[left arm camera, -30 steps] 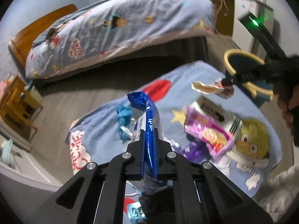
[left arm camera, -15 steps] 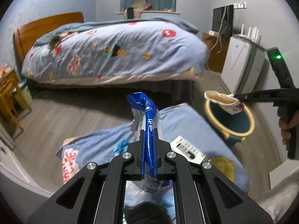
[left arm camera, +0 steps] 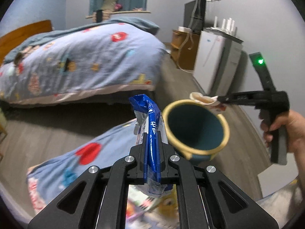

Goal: Collect trash
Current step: 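Carry both items over the yellow-rimmed bin and open both tools to drop them, then return both tools to the cushion and reach toward the remaining trash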

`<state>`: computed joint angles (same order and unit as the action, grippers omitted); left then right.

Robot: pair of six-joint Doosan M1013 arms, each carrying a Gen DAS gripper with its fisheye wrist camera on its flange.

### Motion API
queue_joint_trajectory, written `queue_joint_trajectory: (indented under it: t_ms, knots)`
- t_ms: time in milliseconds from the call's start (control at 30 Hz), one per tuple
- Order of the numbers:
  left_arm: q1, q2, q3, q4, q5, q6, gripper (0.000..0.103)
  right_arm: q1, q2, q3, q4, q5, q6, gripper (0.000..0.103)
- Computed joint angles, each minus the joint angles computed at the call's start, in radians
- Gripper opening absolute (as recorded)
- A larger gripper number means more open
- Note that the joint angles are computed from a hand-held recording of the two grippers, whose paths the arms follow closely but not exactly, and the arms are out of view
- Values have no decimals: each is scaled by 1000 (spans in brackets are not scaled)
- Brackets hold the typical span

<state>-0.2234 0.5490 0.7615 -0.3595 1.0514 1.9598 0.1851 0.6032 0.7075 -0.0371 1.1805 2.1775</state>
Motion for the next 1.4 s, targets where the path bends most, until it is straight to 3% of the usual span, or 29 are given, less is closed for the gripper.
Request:
queue_joint_trajectory:
  t_ms: [400,667,800,867,967,1033,1167,1233,1267,1333,1400]
  knots:
    - [-94,244,-354,22,230,-48,8,-59,-17,123,47,1,148,15]
    - [-124,301,-432,75,250,-40,8,-71,-21,145,74,-7,176,15]
    - [-123,305,-439,71,239,-46,18,-73,-21,148,79,-10,180,16]
    - [-124,297,-427,85,224,-50,35,-72,-20,144,76,-10,179,16]
    - [-121,277,-392,80,193,-53,48,-71,-23,146,75,-12,181,18]
    - [-118,267,-372,75,182,-54,53,-69,-21,140,70,-10,180,30]
    - [-111,238,-318,76,147,-51,71,-64,-18,129,57,-5,178,38]
    - [-108,221,-289,90,124,-59,82,-60,-16,122,44,-4,185,58]
    - [-105,211,-271,89,110,-62,86,-58,-15,117,34,-3,191,62]
    - [-98,199,-251,83,97,-71,91,-52,-13,107,11,0,203,85]
    - [-91,180,-221,101,77,-88,93,-45,-10,94,-15,-2,211,95]
